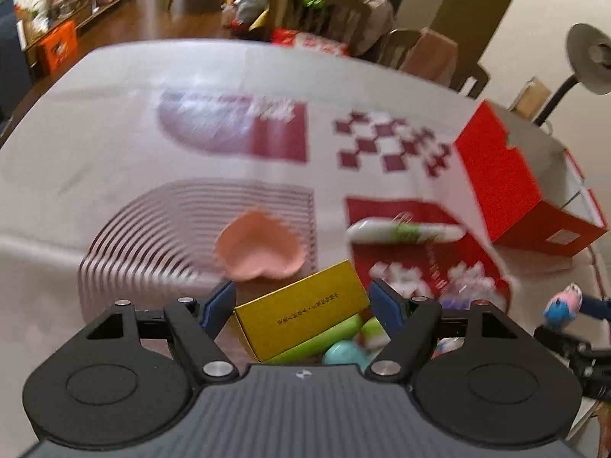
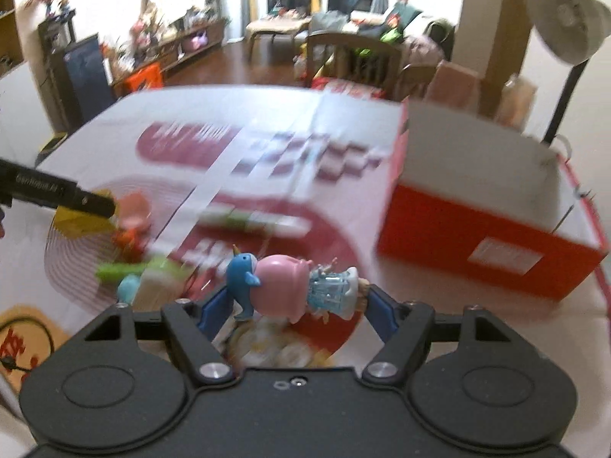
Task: Organize rigid objects
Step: 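Carry the yellow box with the left tool while the right tool carries the figurine into the red shoebox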
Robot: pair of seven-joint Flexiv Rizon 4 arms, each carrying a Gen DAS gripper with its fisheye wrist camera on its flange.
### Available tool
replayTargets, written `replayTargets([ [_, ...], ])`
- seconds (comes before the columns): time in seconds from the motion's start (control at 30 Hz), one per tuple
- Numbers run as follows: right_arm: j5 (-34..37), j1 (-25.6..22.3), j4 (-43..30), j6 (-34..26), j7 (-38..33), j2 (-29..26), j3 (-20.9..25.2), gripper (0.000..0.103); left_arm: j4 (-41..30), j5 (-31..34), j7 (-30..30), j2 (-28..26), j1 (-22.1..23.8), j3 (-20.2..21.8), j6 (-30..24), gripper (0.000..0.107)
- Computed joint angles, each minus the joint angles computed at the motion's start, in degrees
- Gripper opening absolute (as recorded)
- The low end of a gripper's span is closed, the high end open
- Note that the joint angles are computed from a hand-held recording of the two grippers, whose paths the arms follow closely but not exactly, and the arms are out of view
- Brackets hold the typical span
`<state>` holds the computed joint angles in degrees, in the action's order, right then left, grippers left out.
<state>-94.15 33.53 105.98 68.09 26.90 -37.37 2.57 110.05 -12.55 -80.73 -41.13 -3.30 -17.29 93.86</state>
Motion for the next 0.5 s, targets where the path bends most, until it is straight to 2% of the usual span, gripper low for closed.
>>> replayTargets([
  [0.1, -0.91, -1.38, 1.49, -1.79, 0.09, 2.56, -0.79, 0.074, -3.43, 0.39, 1.35, -0.97, -0.16, -1.68, -0.66, 0.076],
  [0.27, -1.74, -4.49, 2.89, -4.80, -0.03, 5.33, -1.05, 0.074, -11.06, 0.37, 4.10, -3.10, -4.06, -0.53, -3.91, 0.076],
  [0.4, -0.67, -5.88, 3.41, -7.70, -2.51, 5.68, -1.20, 0.074, -19.42, -0.22, 6.16, -6.28, -8.55, 1.74, -7.96, 0.076],
  [0.5, -0.07, -7.27, 3.45, -7.35, -3.58, 5.07, -1.46, 0.074, -26.83, -0.33, 6.88, -9.43, -12.81, 4.87, -11.87, 0.076],
])
